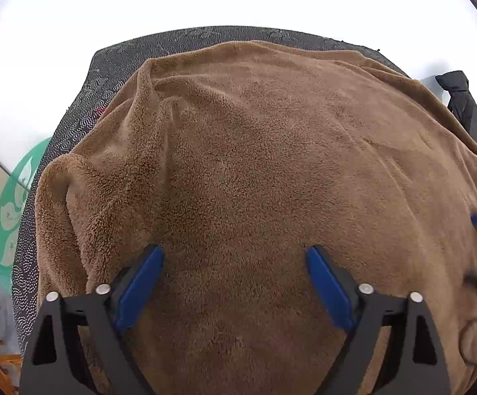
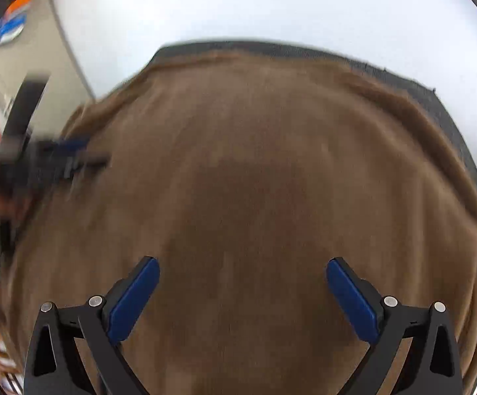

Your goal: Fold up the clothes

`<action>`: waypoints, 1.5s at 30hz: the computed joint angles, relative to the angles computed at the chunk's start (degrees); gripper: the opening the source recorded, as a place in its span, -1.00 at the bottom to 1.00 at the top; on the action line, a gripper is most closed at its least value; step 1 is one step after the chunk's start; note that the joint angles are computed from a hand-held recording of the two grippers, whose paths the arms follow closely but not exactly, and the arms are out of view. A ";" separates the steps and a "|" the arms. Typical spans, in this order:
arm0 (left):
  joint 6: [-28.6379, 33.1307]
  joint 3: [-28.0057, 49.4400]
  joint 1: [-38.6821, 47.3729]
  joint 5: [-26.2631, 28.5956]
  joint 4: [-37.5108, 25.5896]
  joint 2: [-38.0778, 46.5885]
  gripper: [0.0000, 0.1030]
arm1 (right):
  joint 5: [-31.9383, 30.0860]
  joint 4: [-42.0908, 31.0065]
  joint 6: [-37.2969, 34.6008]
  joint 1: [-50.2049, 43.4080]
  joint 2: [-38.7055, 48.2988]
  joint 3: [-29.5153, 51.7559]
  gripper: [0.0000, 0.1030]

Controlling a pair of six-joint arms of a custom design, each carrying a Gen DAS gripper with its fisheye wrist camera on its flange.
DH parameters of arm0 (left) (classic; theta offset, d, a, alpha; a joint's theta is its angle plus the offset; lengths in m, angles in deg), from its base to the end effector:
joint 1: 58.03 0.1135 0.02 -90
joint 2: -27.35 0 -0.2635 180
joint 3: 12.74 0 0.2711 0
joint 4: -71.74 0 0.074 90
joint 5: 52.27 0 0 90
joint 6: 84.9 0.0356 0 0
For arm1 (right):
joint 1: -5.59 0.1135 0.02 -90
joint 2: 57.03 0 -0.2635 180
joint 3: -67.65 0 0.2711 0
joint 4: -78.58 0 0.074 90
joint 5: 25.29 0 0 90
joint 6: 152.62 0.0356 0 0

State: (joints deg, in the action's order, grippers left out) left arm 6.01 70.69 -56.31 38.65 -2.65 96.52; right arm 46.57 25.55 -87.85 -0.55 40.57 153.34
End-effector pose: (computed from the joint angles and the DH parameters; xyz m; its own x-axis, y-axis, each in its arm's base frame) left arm 0.2435 0.0067 0.3315 -0.8670 -0.0101 -0.4982 -0.0082 0.9999 -0.0060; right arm 0.3649 -0.0281 0.2211 -0.8022 -0.3211 -0.5034 -0.4106 0.9088 0.0746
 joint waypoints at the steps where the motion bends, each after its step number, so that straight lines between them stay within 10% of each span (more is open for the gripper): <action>1: -0.34 -0.99 -0.35 -0.49 1.16 -0.58 0.90 | 0.32 3.13 -1.65 -0.45 -2.74 -4.25 1.00; 9: -0.90 -2.65 -0.44 -1.11 3.62 -1.43 0.98 | -0.22 8.52 -4.18 -1.91 -6.24 -10.64 1.00; 16: -9.36 7.16 -6.47 -4.29 -8.07 4.01 0.99 | 1.09 8.53 -1.13 -2.51 -10.18 -13.00 1.00; 19: -10.86 7.26 -13.19 -1.29 -8.82 1.70 0.99 | -7.86 11.90 -2.84 -7.88 -24.11 -22.81 1.00; 25: -17.00 7.43 -27.14 0.87 -6.19 2.77 0.99 | -25.47 6.46 -18.39 -30.82 -49.79 -39.24 1.00; 33: -24.59 9.18 -38.92 -3.03 0.16 9.51 0.99 | -37.43 -14.10 -51.67 -71.25 -53.15 -41.49 1.00; 36: -26.70 9.92 -41.13 -6.47 1.68 11.27 0.99 | -37.03 -12.64 -57.73 -79.57 -53.74 -43.40 0.85; 39: -27.37 9.44 -42.08 -8.71 2.87 11.56 0.99 | -34.54 -9.04 -62.12 -83.22 -55.03 -46.42 0.15; 45: -25.36 6.89 -44.41 -13.02 4.83 10.46 0.99 | -36.99 3.21 -71.78 -87.24 -62.75 -57.05 0.12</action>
